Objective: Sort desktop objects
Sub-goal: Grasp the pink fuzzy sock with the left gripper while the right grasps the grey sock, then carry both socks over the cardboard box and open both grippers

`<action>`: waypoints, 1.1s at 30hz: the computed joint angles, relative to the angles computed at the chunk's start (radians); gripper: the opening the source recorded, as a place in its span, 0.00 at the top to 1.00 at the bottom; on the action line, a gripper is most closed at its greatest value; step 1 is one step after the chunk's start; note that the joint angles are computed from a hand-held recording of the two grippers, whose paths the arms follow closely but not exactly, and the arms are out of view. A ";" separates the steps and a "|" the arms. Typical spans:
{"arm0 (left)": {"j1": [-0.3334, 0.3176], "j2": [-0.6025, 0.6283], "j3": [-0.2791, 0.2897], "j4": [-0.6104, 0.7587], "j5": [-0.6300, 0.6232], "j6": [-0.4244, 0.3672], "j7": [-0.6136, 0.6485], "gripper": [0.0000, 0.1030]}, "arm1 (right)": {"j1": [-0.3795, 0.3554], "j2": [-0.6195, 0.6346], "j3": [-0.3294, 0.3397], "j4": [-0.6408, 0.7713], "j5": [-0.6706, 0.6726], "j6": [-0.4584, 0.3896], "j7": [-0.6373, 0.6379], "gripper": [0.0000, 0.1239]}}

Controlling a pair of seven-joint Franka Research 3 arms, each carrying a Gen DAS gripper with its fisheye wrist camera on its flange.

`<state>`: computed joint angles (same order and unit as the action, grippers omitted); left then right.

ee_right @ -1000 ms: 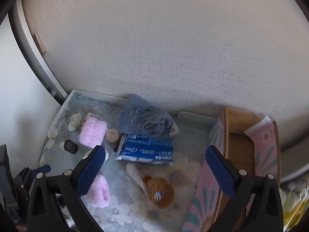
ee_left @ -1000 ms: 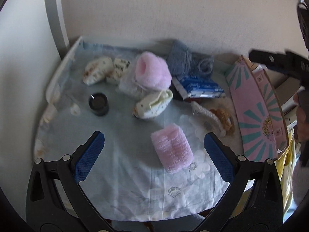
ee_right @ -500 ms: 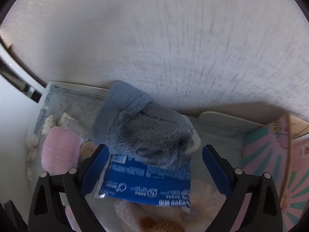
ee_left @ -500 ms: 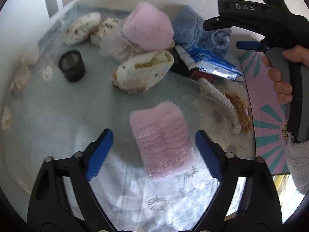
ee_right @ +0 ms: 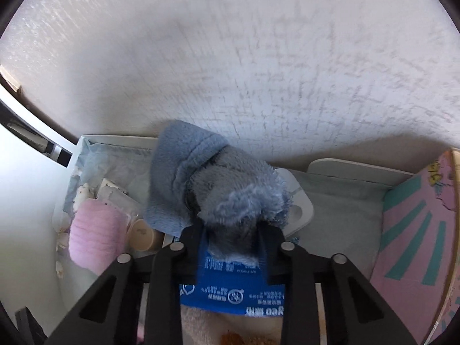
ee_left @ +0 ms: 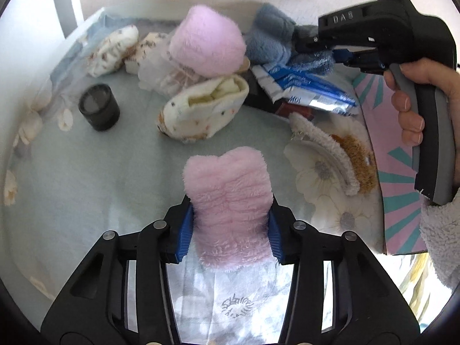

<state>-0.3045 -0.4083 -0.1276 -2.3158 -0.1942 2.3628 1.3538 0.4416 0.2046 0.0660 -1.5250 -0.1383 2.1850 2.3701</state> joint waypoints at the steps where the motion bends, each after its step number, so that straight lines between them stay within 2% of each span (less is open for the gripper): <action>1: 0.000 -0.004 0.002 0.004 0.002 -0.004 0.006 0.61 | 0.002 -0.005 -0.001 -0.002 -0.007 0.003 0.005 0.81; 9: 0.011 -0.006 0.028 0.081 -0.008 -0.044 0.079 0.61 | 0.023 -0.059 0.009 0.005 -0.100 0.006 0.082 0.84; 14: 0.024 -0.004 0.044 0.155 -0.031 -0.107 0.129 0.61 | 0.034 -0.086 0.023 0.020 -0.149 -0.030 0.128 0.84; 21: 0.047 -0.006 0.056 0.208 -0.052 -0.124 0.184 0.61 | 0.043 -0.117 0.044 0.046 -0.204 -0.074 0.183 0.84; 33: 0.069 0.043 0.071 0.336 -0.110 -0.151 0.278 0.61 | 0.012 -0.226 0.078 0.032 -0.210 -0.098 0.181 0.84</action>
